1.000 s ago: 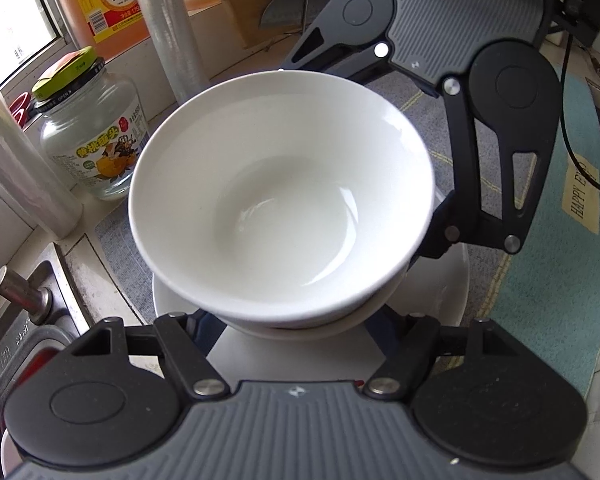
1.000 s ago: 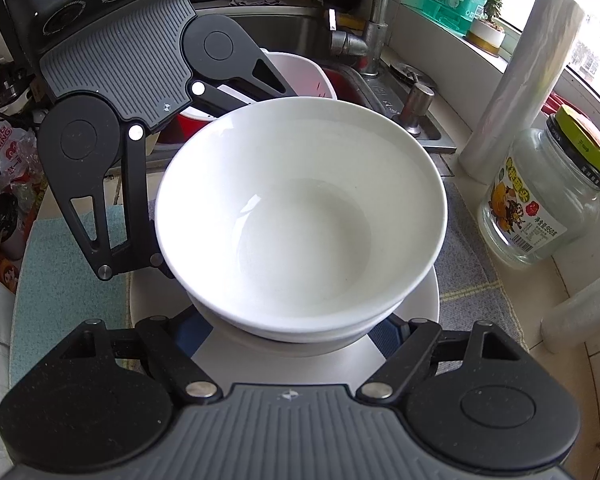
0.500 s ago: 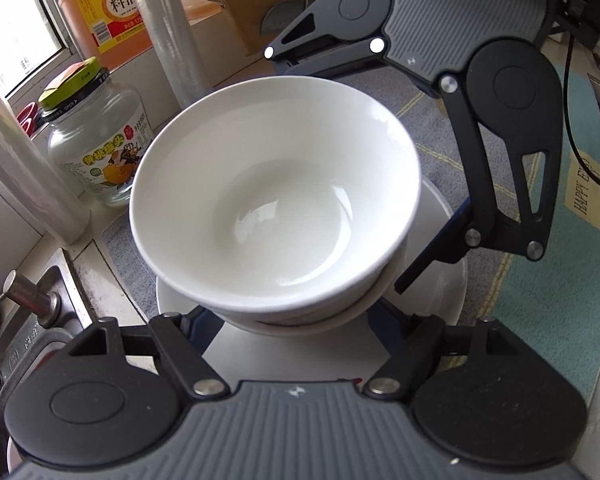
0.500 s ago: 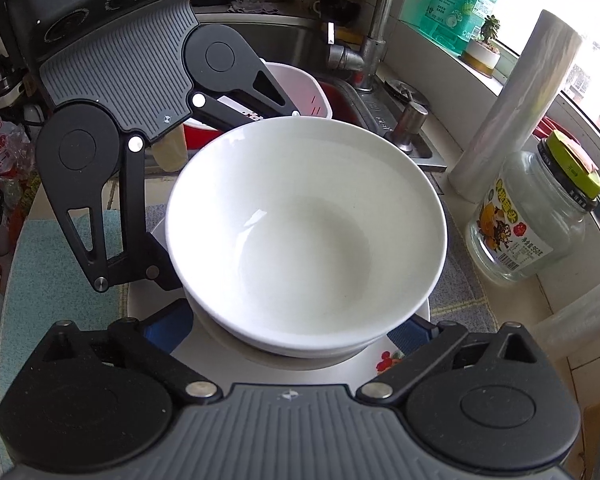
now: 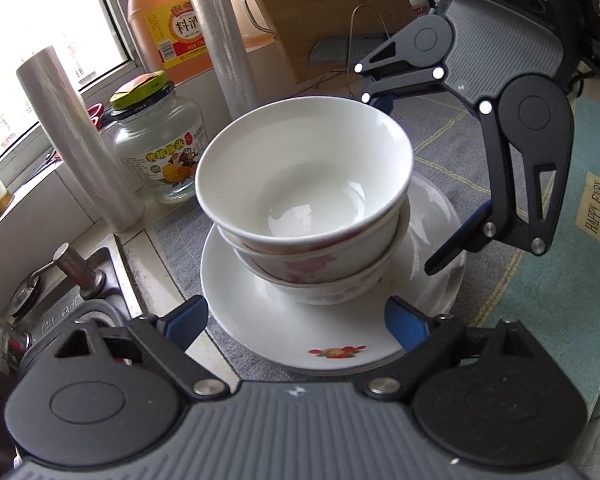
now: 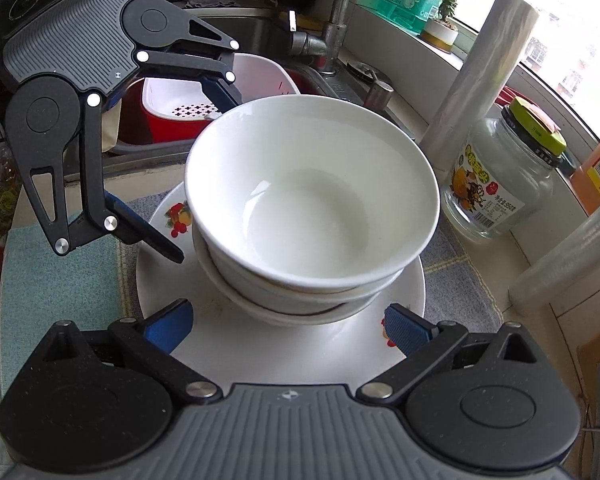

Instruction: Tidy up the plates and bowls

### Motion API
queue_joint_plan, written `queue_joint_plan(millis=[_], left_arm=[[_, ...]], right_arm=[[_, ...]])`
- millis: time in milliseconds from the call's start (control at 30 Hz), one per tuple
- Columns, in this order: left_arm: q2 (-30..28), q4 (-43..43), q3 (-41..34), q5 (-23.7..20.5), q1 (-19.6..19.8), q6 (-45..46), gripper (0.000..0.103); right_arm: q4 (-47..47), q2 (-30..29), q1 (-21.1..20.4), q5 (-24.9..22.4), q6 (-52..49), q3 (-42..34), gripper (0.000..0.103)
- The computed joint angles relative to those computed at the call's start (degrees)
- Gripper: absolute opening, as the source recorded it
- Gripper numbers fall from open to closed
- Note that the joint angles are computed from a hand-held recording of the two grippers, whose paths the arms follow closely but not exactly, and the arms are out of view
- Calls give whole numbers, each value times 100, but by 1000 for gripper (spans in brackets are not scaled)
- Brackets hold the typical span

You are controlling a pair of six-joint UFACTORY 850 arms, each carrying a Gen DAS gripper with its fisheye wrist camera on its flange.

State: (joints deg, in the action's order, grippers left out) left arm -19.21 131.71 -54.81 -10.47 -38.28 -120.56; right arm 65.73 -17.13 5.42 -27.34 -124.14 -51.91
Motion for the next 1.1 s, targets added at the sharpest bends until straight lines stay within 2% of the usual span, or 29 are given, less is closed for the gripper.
queue_joint_plan(millis=[200, 333, 433, 567, 667, 800, 933, 1100], left_arm=[[395, -1524, 480, -1103, -537, 326, 100], [488, -3303, 534, -1972, -1146, 638, 100], [403, -4750, 311, -2660, -1623, 829, 100], [349, -6045, -33, -3266, -2078, 600, 100], [349, -6578, -243, -3669, -2384, 316, 100], [266, -7240, -598, -4165, -2618, 468, 100], [279, -7350, -724, -4378, -2781, 355, 100], [285, -7271, -847, -4625, -2960, 234, 100]], right_arm=[[564, 487, -187, 125, 2, 494, 103], [1674, 971, -357, 367, -244, 1052, 103], [1783, 1315, -450, 671, 625, 1389, 103], [1509, 1817, -498, 1094, 1879, 1821, 103], [537, 2229, -600, 1041, 3266, 2075, 103], [22, 2886, -771, 827, 4083, 2400, 103], [-206, 3516, -839, 900, 4310, 2670, 103], [-331, 3880, -970, 846, 4448, 2768, 103]])
